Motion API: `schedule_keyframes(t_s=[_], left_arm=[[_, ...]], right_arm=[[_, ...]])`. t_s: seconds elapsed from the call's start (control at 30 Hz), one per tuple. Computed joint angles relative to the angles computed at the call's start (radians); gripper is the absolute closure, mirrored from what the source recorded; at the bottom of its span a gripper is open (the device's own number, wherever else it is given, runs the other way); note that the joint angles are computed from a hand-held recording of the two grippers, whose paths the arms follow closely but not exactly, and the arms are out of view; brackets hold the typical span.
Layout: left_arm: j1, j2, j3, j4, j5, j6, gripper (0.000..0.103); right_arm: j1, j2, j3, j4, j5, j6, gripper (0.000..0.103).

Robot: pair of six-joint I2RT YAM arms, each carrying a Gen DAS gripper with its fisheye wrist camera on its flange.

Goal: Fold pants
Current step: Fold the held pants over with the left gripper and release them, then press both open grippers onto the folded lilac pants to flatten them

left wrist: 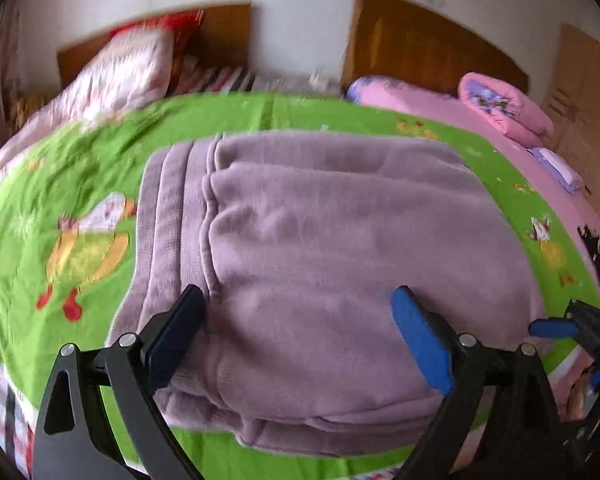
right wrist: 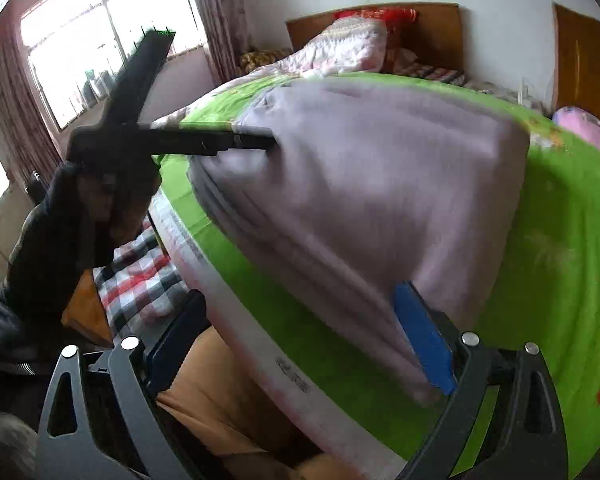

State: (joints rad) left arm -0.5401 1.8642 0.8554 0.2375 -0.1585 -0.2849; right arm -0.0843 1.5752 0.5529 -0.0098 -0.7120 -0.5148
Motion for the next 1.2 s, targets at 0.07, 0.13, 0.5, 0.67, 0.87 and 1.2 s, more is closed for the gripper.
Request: schedule_keyframes(t_s=[0.07,0.13,0.5,0.67,0.87,1.2], left_arm=[[-0.028,-0.002,-0.002,-0.02,-0.064,0.043,0.007],[-0.018,0.004,0.013,-0.034,-0.053,0.034,0.007],[0.077,-0.038,0.252,-0.286,0.123,-0.007,0.002],[0.108,0.164,0.372,-0.374,0.062,-0.026,0.001],[0.183,0.132,0.232,-0.215,0.211,-0.074,0.001],[0.148,0.11,0.18,-0.149,0.128,-0.091,0.001]], right_arm=[[-0.057,0.016,0.015,-0.041,-0.084,-0.006,0.013],[-0.069,0.008,0.05,-0.122,-0.084,-0.024,0.013],[-0.059,0.121,0.372,-0.177,-0.098,0.086,0.012],[0.049,0.382,0.613,-0.386,0.022,0.025,0.011],[-0.015,0.33,0.518,-0.352,-0.031,-0.042,0.011],[-0.038,0.539,0.879,-0.24,-0.047,0.4,0.011]])
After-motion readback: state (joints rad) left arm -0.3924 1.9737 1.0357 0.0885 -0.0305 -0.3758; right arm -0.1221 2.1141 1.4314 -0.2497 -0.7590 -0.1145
